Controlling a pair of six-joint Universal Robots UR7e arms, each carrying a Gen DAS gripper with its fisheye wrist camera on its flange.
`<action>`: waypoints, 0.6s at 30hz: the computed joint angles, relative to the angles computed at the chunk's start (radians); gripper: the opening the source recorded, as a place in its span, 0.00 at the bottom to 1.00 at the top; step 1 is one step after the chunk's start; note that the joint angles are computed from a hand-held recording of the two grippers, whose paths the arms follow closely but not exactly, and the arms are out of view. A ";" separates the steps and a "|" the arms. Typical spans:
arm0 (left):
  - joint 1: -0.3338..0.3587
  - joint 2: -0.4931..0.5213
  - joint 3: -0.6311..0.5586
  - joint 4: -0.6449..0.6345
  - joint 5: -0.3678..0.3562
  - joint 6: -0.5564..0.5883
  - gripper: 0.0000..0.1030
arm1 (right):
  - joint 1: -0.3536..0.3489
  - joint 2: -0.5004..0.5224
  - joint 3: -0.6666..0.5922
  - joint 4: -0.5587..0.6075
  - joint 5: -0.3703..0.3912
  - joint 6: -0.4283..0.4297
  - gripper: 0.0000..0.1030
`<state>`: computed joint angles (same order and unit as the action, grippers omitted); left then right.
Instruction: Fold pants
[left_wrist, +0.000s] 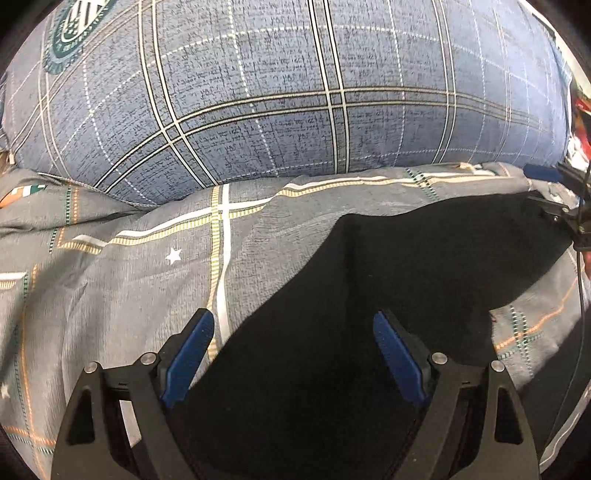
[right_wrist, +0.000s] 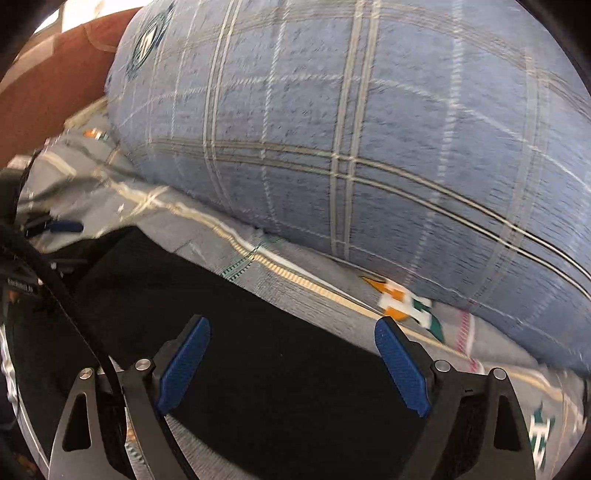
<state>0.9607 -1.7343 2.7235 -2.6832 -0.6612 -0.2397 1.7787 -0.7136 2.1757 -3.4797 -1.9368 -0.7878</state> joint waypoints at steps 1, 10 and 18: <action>0.012 0.012 -0.009 -0.002 -0.002 0.011 0.85 | 0.002 0.009 -0.013 0.020 -0.009 -0.017 0.91; 0.090 0.088 -0.041 -0.106 -0.043 0.140 0.82 | -0.012 0.046 -0.104 0.234 -0.048 -0.073 0.58; 0.061 0.060 -0.020 -0.119 -0.059 0.197 0.17 | 0.051 0.073 -0.066 0.136 -0.122 -0.140 0.06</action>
<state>1.0219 -1.6739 2.7040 -2.8022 -0.7202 -0.0425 1.8294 -0.6405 2.1098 -3.3442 -2.0587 -0.9275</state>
